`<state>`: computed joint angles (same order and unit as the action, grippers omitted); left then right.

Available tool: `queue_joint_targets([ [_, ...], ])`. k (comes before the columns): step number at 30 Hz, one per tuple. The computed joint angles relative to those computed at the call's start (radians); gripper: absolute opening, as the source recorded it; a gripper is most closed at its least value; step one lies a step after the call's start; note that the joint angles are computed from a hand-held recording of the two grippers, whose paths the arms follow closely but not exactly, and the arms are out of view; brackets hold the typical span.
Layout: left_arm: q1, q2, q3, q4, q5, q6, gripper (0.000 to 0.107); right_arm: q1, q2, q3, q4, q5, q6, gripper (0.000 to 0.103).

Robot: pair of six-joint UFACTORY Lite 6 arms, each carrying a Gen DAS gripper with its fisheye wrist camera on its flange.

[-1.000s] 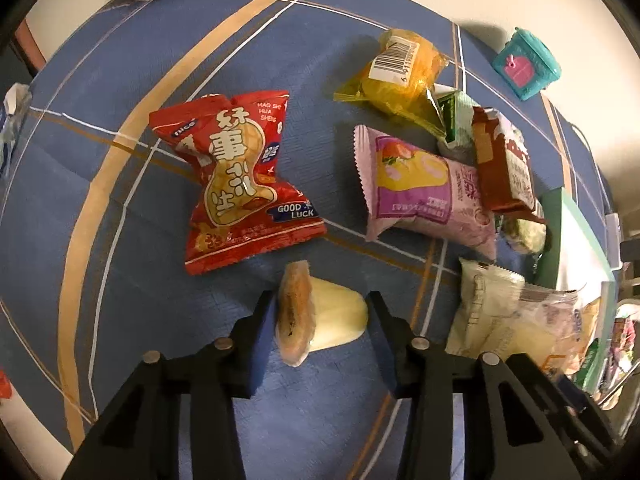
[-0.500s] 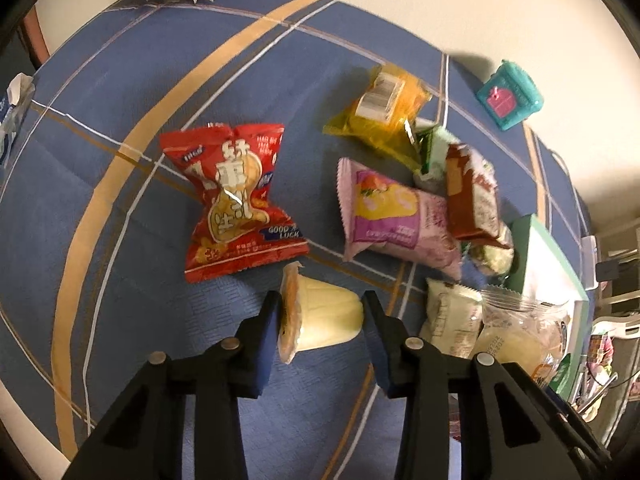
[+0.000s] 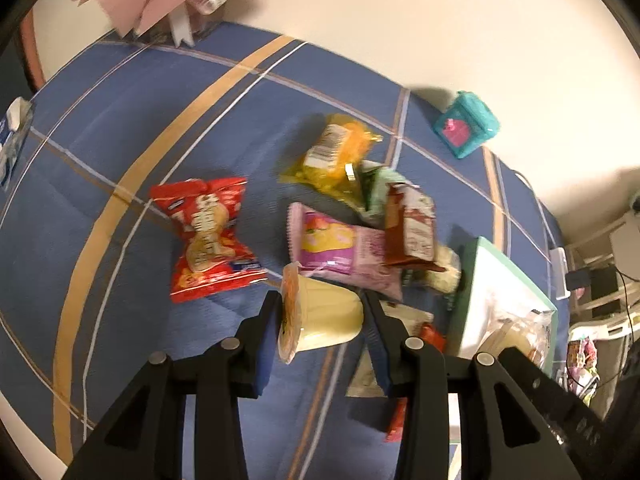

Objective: Organize snacks
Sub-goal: 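Carry the pudding cup and bun bag into the tray and release both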

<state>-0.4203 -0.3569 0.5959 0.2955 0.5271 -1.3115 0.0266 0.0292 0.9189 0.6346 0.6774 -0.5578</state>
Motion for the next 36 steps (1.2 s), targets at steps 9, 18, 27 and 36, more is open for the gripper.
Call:
queue_joint_targets([
  [9, -0.197, 0.228, 0.238, 0.165, 0.001, -0.118, 0.042, -0.241, 0.069, 0.127, -0.093, -0.045, 0.082, 0.054],
  [18, -0.271, 0.572, 0.541, 0.171, -0.067, -0.031, 0.042, -0.352, 0.216, 0.231, -0.097, -0.101, 0.095, 0.054],
  [27, -0.285, 0.827, 0.781, 0.161, -0.104, 0.054, 0.042, -0.360, 0.286, 0.260, 0.008, -0.185, 0.014, 0.054],
  [36, -0.269, 0.917, 0.880, 0.155, -0.122, 0.092, 0.042, -0.354, 0.345, 0.291, 0.075, -0.226, -0.056, 0.056],
])
